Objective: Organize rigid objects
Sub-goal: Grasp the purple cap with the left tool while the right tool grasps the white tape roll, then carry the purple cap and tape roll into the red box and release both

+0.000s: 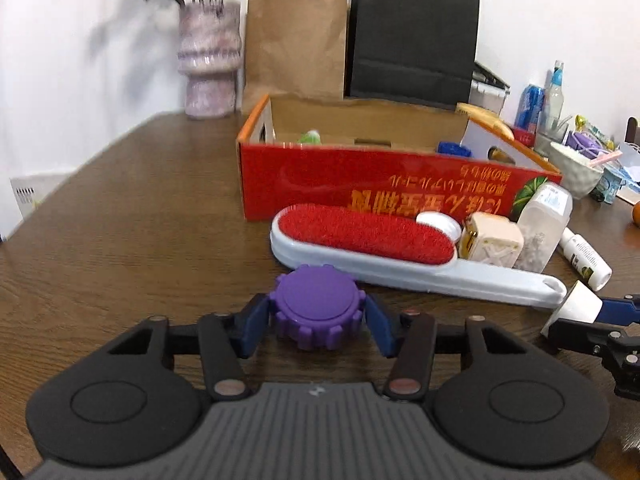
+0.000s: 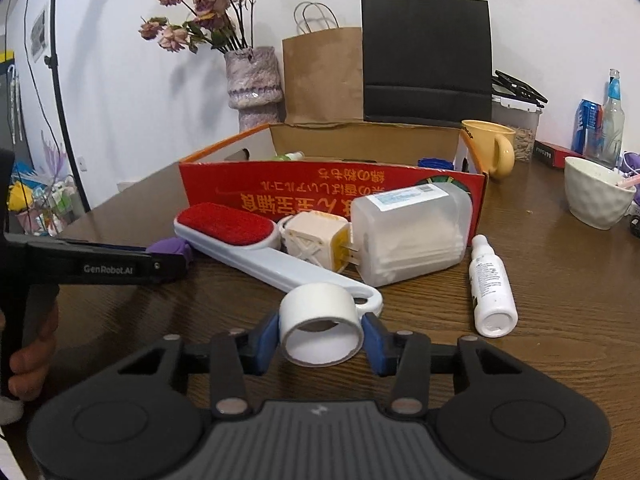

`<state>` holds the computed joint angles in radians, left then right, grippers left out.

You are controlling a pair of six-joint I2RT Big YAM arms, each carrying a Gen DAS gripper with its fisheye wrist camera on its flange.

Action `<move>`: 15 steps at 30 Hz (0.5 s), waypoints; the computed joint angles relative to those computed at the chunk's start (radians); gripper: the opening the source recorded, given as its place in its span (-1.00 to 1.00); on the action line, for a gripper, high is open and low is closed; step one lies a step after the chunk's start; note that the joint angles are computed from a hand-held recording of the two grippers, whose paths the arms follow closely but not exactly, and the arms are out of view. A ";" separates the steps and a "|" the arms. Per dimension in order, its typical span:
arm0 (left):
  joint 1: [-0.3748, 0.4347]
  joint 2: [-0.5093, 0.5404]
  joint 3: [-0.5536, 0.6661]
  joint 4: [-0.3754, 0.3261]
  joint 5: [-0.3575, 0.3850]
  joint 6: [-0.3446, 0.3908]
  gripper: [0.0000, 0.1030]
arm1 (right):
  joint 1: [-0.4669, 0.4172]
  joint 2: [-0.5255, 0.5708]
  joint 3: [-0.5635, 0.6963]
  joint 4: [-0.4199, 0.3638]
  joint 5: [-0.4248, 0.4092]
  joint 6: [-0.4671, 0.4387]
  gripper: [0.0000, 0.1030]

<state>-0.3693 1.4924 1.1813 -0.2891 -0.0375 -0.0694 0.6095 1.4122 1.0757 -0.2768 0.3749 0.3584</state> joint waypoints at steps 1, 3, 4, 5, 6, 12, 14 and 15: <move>-0.005 -0.020 -0.027 0.038 -0.017 0.008 0.05 | 0.004 -0.007 -0.006 0.010 0.008 -0.004 -0.14; -0.022 -0.066 -0.079 0.105 -0.050 0.033 0.05 | 0.017 -0.028 -0.023 0.025 0.027 -0.006 -0.14; -0.031 -0.094 -0.106 0.137 -0.064 0.038 0.05 | 0.024 -0.044 -0.036 0.040 0.035 -0.010 -0.14; -0.040 -0.123 -0.133 0.165 -0.083 0.039 0.05 | 0.033 -0.061 -0.050 0.056 0.043 -0.013 -0.14; -0.050 -0.148 -0.153 0.182 -0.102 0.037 0.05 | 0.042 -0.079 -0.064 0.070 0.053 -0.017 -0.14; -0.102 -0.331 -0.283 0.264 -0.157 0.032 0.05 | 0.129 -0.191 -0.131 0.111 0.193 -0.040 -0.14; -0.121 -0.394 -0.317 0.269 -0.170 0.022 0.05 | 0.168 -0.232 -0.160 0.138 0.254 -0.049 -0.14; -0.130 -0.423 -0.336 0.278 -0.178 0.016 0.05 | 0.191 -0.252 -0.177 0.158 0.291 -0.059 -0.14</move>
